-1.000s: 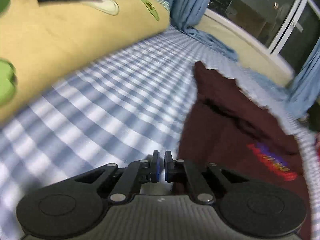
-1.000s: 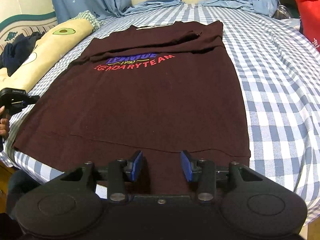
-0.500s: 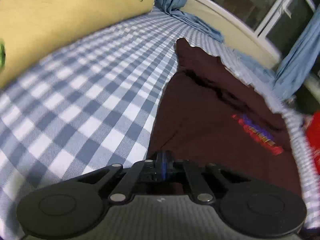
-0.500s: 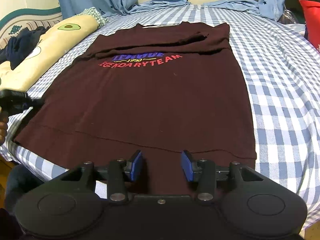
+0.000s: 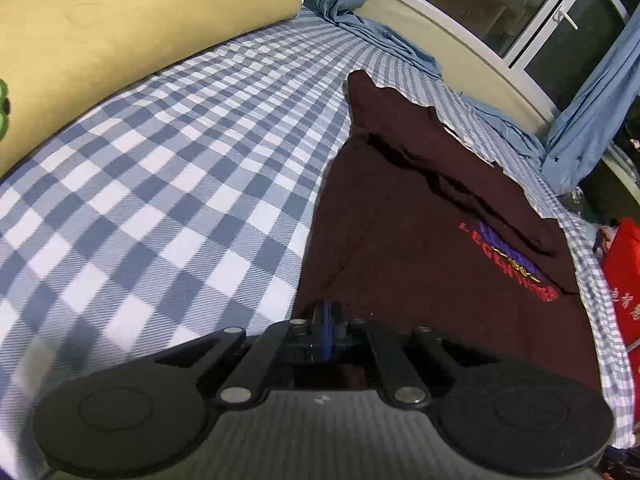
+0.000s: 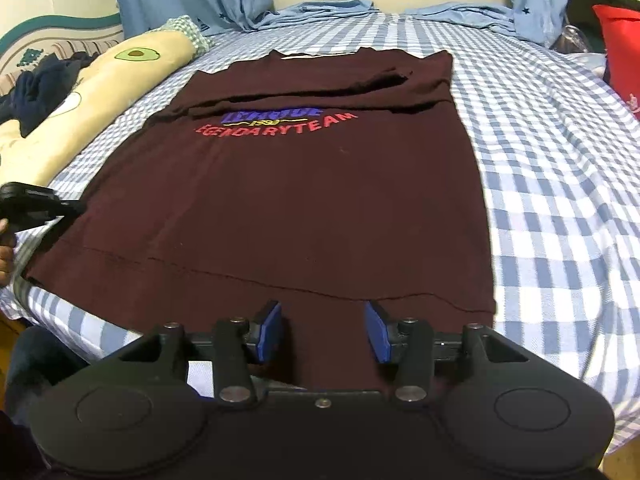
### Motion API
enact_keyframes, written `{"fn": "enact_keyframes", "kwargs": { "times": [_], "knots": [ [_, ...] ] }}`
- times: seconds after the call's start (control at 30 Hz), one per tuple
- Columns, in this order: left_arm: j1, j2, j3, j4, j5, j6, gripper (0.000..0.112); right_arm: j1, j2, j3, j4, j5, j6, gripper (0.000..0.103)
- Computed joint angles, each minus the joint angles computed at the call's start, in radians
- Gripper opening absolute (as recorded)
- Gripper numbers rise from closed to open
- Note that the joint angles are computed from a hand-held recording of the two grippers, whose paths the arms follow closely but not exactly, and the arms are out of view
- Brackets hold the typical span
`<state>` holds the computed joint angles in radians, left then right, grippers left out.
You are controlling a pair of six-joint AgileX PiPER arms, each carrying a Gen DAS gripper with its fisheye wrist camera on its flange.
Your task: Fold small clothes
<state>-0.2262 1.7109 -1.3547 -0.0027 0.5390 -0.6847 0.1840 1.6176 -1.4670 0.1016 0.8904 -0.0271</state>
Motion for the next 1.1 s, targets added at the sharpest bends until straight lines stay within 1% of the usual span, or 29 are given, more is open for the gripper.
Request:
{"fn": "enact_keyframes", "kwargs": {
  "times": [0.03, 0.1, 0.13, 0.17, 0.23, 0.3, 0.33, 0.37, 0.4, 0.43, 0.47, 0.5, 0.53, 0.57, 0.6, 0.63, 0.67, 0.7, 0.73, 0.77, 0.8, 0.83, 0.9, 0.97, 1.03, 1.07, 1.1],
  "knots": [
    [-0.01, -0.015, 0.0, 0.023, 0.013, -0.013, 0.002, -0.002, -0.005, 0.004, -0.013, 0.001, 0.012, 0.049],
    [-0.027, -0.031, -0.004, 0.065, 0.005, -0.032, 0.006, -0.01, -0.013, 0.011, -0.014, 0.001, 0.012, 0.049],
    [-0.037, -0.039, -0.005, 0.105, -0.003, -0.063, 0.013, -0.013, -0.013, 0.01, -0.006, 0.001, 0.006, 0.051],
    [-0.039, -0.039, -0.011, 0.131, -0.014, -0.083, 0.025, -0.011, -0.011, 0.009, -0.004, 0.0, 0.004, 0.051],
    [-0.021, -0.009, -0.061, 0.134, -0.013, -0.089, 0.034, 0.001, 0.0, -0.002, -0.013, -0.005, 0.006, 0.052],
    [0.021, 0.063, -0.154, 0.032, -0.007, 0.01, 0.037, 0.01, 0.01, -0.013, -0.007, -0.004, -0.003, 0.052],
    [0.031, 0.096, -0.198, 0.011, 0.011, 0.033, 0.037, 0.014, 0.013, -0.019, -0.002, -0.004, -0.011, 0.052],
    [0.033, 0.134, -0.249, 0.031, 0.034, 0.036, 0.037, 0.02, 0.014, -0.023, 0.001, -0.005, -0.017, 0.052],
    [0.026, 0.18, -0.303, 0.09, 0.057, 0.014, 0.037, 0.025, 0.014, -0.025, 0.002, -0.006, -0.02, 0.052],
    [0.015, 0.221, -0.357, 0.16, 0.093, -0.026, 0.04, 0.029, 0.012, -0.027, 0.003, -0.008, -0.021, 0.052],
    [0.011, 0.271, -0.424, 0.19, 0.14, -0.037, 0.042, 0.031, 0.01, -0.027, 0.005, -0.01, -0.021, 0.052],
    [0.017, 0.302, -0.462, 0.18, 0.16, -0.036, 0.043, 0.032, 0.007, -0.027, 0.007, -0.01, -0.018, 0.052],
    [0.033, 0.327, -0.48, 0.13, 0.151, -0.022, 0.045, 0.033, 0.004, -0.026, 0.008, -0.011, -0.014, 0.052],
    [0.054, 0.349, -0.49, 0.048, 0.131, 0.014, 0.048, 0.034, -0.001, -0.025, 0.008, -0.011, -0.01, 0.052],
    [0.067, 0.355, -0.476, 0.005, 0.098, 0.035, 0.048, 0.035, -0.004, -0.024, 0.005, -0.01, -0.006, 0.053],
    [0.071, 0.361, -0.471, 0.002, 0.077, 0.037, 0.047, 0.036, -0.006, -0.024, -0.001, -0.009, 0.0, 0.053],
    [0.064, 0.381, -0.505, 0.026, 0.096, 0.029, 0.044, 0.037, -0.007, -0.025, -0.007, -0.008, 0.007, 0.054],
    [0.057, 0.399, -0.537, 0.058, 0.119, 0.022, 0.035, 0.037, -0.006, -0.027, -0.014, -0.006, 0.014, 0.054],
    [0.045, 0.423, -0.585, 0.108, 0.163, 0.015, 0.005, 0.036, -0.001, -0.032, -0.02, -0.003, 0.019, 0.054],
    [0.042, 0.444, -0.624, 0.126, 0.197, 0.04, 0.005, 0.039, 0.0, -0.035, -0.027, -0.001, 0.028, 0.054],
    [0.041, 0.453, -0.633, 0.14, 0.201, 0.054, 0.005, 0.04, 0.001, -0.037, -0.032, 0.0, 0.033, 0.054],
    [0.032, 0.454, -0.629, 0.187, 0.196, 0.045, 0.005, 0.042, 0.002, -0.04, -0.035, 0.0, 0.036, 0.054],
    [0.002, 0.451, -0.616, 0.31, 0.199, -0.007, 0.006, 0.042, 0.0, -0.039, -0.037, -0.005, 0.035, 0.054],
    [-0.026, 0.448, -0.604, 0.387, 0.203, -0.046, 0.006, 0.041, -0.003, -0.034, -0.04, -0.006, 0.04, 0.054],
    [-0.04, 0.444, -0.609, 0.398, 0.225, -0.008, 0.009, 0.036, -0.007, -0.028, -0.033, -0.007, 0.039, 0.054],
    [-0.04, 0.429, -0.596, 0.388, 0.224, 0.013, 0.013, 0.034, -0.009, -0.026, -0.031, -0.005, 0.037, 0.054],
    [-0.038, 0.4, -0.56, 0.38, 0.207, 0.022, 0.016, 0.035, -0.013, -0.023, -0.033, -0.004, 0.037, 0.054]
  ]
}}
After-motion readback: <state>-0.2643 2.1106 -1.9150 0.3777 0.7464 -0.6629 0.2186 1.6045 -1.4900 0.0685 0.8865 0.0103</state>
